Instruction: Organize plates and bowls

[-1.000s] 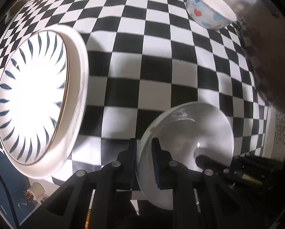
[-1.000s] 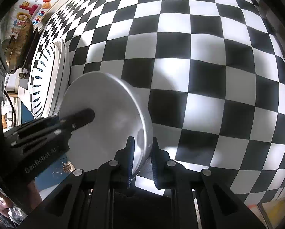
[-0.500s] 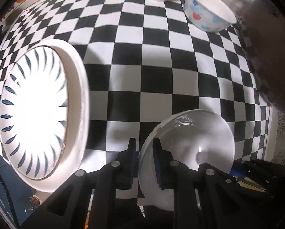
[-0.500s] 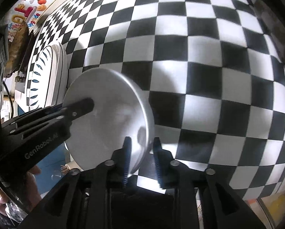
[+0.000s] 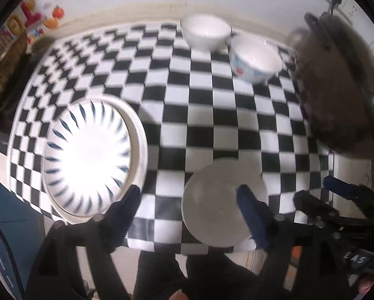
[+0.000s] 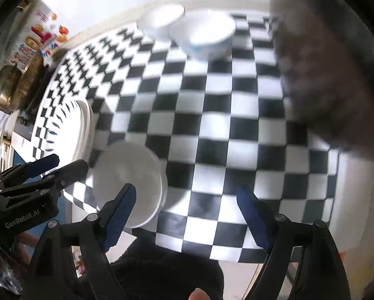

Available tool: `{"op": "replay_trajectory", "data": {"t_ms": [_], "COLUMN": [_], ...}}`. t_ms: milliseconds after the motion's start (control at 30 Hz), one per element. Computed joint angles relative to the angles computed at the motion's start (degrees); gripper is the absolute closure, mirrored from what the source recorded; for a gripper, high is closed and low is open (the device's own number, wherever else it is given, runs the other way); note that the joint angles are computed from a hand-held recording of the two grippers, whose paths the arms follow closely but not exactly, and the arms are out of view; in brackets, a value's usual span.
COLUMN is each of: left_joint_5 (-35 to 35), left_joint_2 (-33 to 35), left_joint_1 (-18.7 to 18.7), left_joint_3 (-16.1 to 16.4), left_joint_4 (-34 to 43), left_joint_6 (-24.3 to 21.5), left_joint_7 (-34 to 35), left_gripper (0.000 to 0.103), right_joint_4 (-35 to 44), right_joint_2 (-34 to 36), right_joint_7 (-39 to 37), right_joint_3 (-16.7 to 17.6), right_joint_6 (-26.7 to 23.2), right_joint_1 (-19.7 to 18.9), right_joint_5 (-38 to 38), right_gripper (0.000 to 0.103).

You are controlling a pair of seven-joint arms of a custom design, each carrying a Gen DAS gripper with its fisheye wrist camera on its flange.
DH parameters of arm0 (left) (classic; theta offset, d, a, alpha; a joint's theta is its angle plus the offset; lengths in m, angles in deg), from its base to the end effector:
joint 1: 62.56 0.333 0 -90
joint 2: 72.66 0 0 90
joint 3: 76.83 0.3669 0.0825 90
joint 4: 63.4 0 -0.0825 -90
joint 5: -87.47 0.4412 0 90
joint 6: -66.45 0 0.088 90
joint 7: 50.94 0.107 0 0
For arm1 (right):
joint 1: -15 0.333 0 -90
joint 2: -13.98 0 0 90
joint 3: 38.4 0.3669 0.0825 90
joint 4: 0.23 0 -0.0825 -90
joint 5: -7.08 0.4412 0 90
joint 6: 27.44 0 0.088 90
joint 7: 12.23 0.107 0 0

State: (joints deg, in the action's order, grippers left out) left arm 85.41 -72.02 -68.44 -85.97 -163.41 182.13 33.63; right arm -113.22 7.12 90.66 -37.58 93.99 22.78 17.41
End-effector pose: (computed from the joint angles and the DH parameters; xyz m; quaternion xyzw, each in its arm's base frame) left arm 0.6256 -0.1695 0.6181 -0.6442 0.7533 -0.1177 0.0599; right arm 0.5902 0.0979 0.5845 -0.6448 0.7483 -0.0073 0.1555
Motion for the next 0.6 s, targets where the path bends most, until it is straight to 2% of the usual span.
{"op": "replay_trajectory", "data": {"t_ms": [100, 300, 600], "left_joint_5": [0.7, 0.7, 1.9], "left_joint_2": [1.4, 9.1, 28.7], "left_joint_1": [0.1, 0.3, -0.6], "left_joint_3": [0.0, -0.4, -1.7], "left_joint_4": [3.0, 15.4, 45.1], "left_joint_6": [0.8, -2.3, -12.8], "left_joint_7": [-1.3, -3.4, -1.5], "left_gripper": [0.023, 0.023, 0.023], "right_joint_4": [2.4, 12.0, 29.5], "right_joint_2": [0.0, 4.5, 17.1], "right_joint_7": [-1.0, -2.0, 2.8], "right_joint_3": [-0.5, -1.3, -3.0], "right_joint_6": [0.7, 0.7, -4.1], "right_joint_1": [-0.3, -1.2, -2.7], "right_joint_5": [0.5, 1.7, 0.3], "right_gripper": [0.018, 0.018, 0.018]}}
